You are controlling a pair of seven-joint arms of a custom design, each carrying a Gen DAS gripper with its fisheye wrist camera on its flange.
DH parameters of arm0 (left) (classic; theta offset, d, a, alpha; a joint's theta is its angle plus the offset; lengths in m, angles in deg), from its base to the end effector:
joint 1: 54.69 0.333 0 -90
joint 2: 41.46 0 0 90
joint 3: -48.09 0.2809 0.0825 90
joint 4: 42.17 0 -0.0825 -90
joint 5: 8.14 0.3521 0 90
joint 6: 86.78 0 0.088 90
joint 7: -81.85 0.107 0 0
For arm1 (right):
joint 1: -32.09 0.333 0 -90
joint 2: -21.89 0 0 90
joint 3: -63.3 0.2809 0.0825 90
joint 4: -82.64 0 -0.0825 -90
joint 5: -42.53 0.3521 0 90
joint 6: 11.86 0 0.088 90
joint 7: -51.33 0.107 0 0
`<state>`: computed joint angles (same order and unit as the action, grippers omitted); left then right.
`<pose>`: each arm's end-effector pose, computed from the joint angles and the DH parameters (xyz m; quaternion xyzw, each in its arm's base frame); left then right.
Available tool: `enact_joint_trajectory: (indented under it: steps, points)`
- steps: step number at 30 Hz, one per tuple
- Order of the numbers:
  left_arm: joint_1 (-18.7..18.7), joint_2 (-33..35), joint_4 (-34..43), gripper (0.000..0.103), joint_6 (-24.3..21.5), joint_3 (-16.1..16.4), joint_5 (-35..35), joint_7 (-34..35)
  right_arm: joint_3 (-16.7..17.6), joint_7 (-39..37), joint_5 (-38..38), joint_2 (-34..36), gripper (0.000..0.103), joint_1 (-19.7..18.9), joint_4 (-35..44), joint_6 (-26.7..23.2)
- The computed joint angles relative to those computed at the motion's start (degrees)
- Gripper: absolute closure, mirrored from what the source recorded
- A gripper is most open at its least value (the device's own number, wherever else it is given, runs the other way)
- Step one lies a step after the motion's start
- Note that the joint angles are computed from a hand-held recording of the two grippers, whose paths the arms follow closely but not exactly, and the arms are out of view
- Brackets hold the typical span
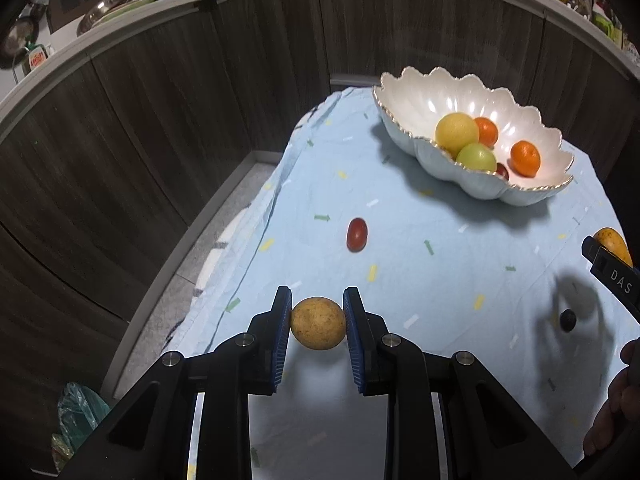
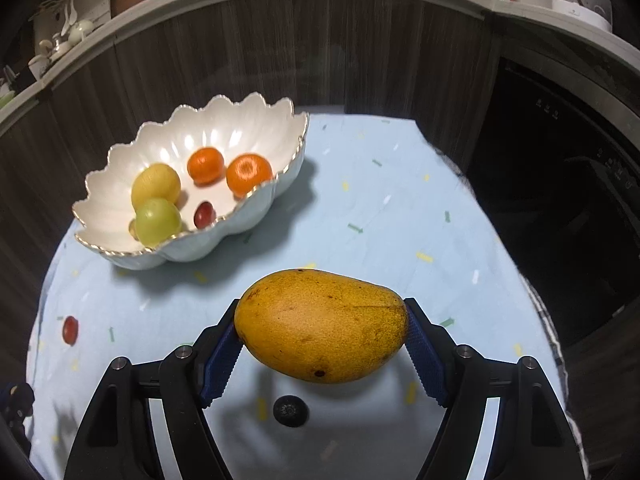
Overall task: Organize fruits
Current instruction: 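Lift the mango toward the bowl while the left tool carries the brown fruit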
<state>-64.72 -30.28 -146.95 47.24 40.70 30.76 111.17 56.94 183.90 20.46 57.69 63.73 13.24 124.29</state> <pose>0.5827 -0.1680 0.4420 -0.7835 0.5431 -0.1229 0.2757 0.6454 0.3259 0.4562 -0.6495 0.6873 -0.2394 0.2201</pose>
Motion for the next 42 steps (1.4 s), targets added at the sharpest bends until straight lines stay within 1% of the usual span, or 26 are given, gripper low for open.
enact_joint_trajectory:
  steps: [12,17,23,33,42]
  points:
    - [-0.1,-1.2,0.8,0.076,1.9,-0.1,1.8,0.8,-0.5,2.1,-3.2,-3.8,0.027,0.6,-2.6,1.8]
    - [-0.1,-1.6,1.4,0.076,3.0,-0.1,3.2,1.1,-0.4,2.8,-4.6,-4.7,0.027,0.7,-2.5,1.7]
    - [0.2,-1.1,2.9,0.076,4.3,0.0,3.2,3.0,-0.2,2.8,-5.3,-4.6,0.027,0.6,-1.0,1.3]
    - [0.2,1.1,6.8,0.076,6.1,0.8,2.7,5.4,-0.6,1.0,-5.3,-1.8,0.027,0.7,5.4,0.2]
    - [0.2,4.8,13.1,0.076,7.1,1.6,1.5,9.0,-1.3,-1.7,-3.8,2.5,0.027,0.6,13.5,-1.1]
